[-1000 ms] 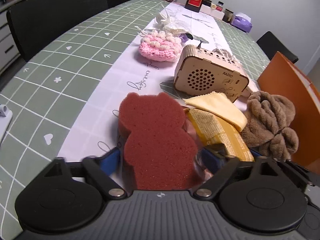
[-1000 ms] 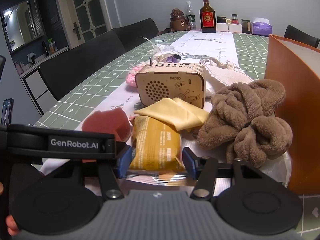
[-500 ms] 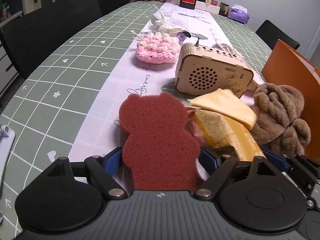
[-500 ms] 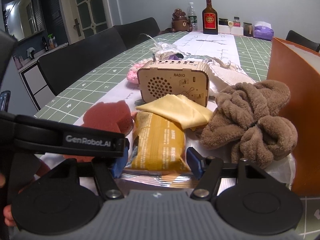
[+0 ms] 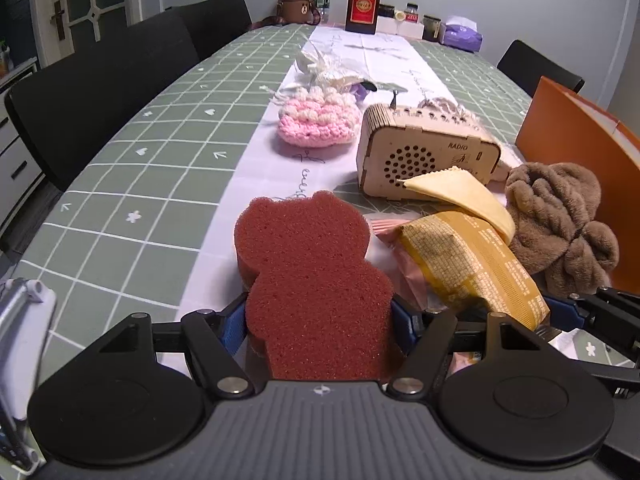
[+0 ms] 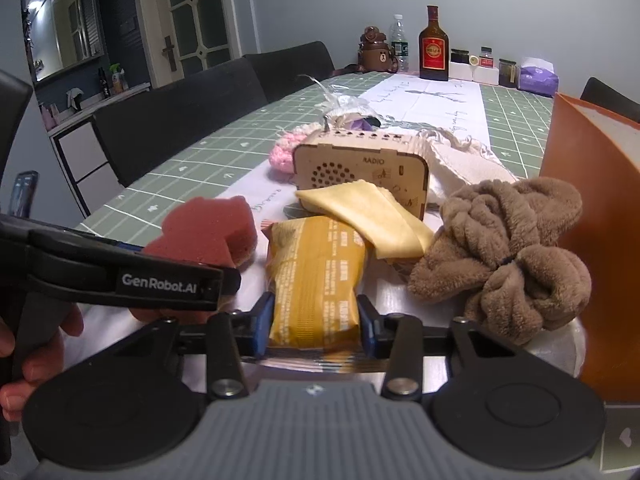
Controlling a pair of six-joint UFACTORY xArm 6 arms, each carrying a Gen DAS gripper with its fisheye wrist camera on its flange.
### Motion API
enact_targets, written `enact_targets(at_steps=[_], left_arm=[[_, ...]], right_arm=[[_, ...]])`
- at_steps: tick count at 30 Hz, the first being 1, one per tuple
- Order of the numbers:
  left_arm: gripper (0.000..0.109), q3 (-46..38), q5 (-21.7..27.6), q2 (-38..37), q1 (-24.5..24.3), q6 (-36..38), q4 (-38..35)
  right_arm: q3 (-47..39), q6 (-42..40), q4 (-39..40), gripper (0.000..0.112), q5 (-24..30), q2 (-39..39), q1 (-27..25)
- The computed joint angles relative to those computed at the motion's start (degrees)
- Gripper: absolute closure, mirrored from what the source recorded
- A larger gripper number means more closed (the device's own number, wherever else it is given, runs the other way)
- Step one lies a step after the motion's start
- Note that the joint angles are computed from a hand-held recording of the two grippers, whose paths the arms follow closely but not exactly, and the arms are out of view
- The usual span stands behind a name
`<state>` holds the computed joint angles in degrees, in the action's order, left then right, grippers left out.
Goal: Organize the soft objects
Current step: 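Carry sponge and packet into the orange box while both grippers open to release them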
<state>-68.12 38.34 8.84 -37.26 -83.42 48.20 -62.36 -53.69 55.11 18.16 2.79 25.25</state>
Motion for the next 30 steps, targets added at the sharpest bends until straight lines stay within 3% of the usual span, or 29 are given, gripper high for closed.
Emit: enact_targets(at_steps=[13,19,25,30], left_arm=[[0.028,3.6,0.19,-7.59,-2.74,-0.52,3.17],[0.028,2.18,-2.94,-8.98,-3.77,0.64,5.85],[0.028,-6.91,-8.04,-3.63,-3.86,8.75,4.04],[0.028,-21.98,-11.33,7.46,-3.84,27.49,-10.43]], right_arm=[[5.6,-1.09,0.98,0.071,0.25,-10.71,-1.07],[7.12,0.77,-1.2,0.071,-0.03,-16.65,-3.69],[4.25,6.65,-7.3,0.071,4.53,-18.52,-11.03],[-3.33,11.52,-12.98,0.071,9.92,-14.19,-18.63]])
